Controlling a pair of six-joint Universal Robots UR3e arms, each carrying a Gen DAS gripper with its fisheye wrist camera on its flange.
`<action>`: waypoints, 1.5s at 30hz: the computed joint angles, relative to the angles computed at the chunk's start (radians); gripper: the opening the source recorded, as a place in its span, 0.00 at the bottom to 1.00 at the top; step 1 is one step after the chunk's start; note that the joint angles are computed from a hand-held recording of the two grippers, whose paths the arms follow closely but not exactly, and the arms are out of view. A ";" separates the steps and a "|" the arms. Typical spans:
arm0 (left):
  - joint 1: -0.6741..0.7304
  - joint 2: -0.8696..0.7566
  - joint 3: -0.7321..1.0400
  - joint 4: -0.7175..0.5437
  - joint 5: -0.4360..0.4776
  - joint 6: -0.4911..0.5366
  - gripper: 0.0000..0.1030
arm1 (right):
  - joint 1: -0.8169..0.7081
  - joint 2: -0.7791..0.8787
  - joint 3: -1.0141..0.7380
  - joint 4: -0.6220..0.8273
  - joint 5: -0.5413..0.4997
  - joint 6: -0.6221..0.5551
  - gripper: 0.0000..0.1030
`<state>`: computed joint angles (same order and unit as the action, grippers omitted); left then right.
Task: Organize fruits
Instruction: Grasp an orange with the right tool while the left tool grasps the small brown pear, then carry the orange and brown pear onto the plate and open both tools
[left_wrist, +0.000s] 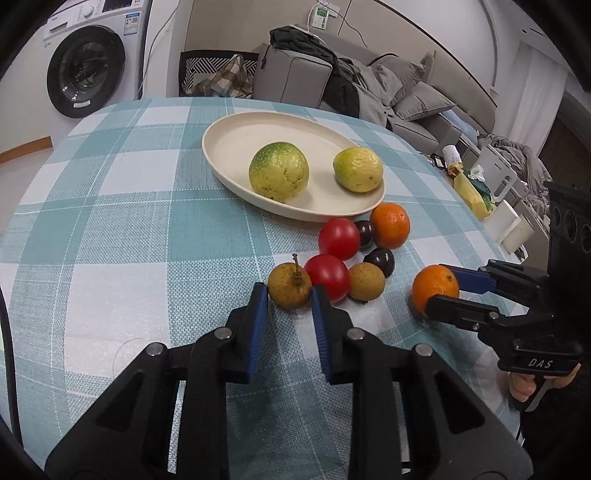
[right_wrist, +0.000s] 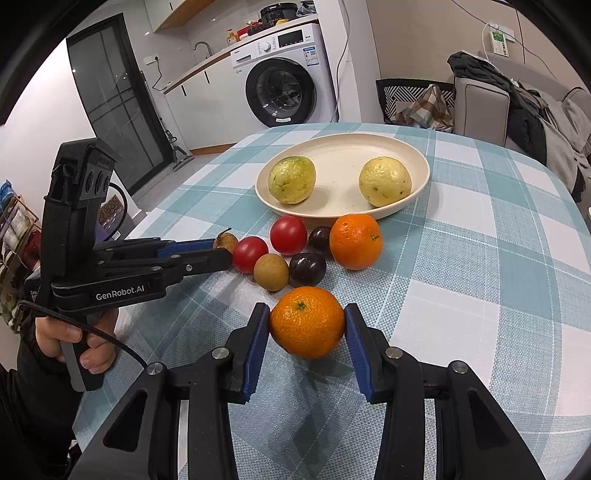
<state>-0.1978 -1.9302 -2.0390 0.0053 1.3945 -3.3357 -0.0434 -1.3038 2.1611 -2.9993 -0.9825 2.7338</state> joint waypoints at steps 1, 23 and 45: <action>-0.003 0.004 -0.004 0.007 0.008 0.001 0.21 | 0.000 0.001 0.003 -0.010 0.000 0.002 0.41; -0.051 0.043 0.045 0.033 0.096 -0.009 0.21 | -0.032 0.054 -0.020 -0.208 0.036 0.130 0.41; -0.032 -0.172 0.388 -0.142 0.091 0.029 0.21 | 0.027 0.254 -0.391 -0.037 0.025 0.216 0.41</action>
<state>-0.2301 -2.1025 -1.6511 -0.1364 1.4850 -3.3065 -0.0167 -1.0502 1.7699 -3.0364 -0.9574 2.9494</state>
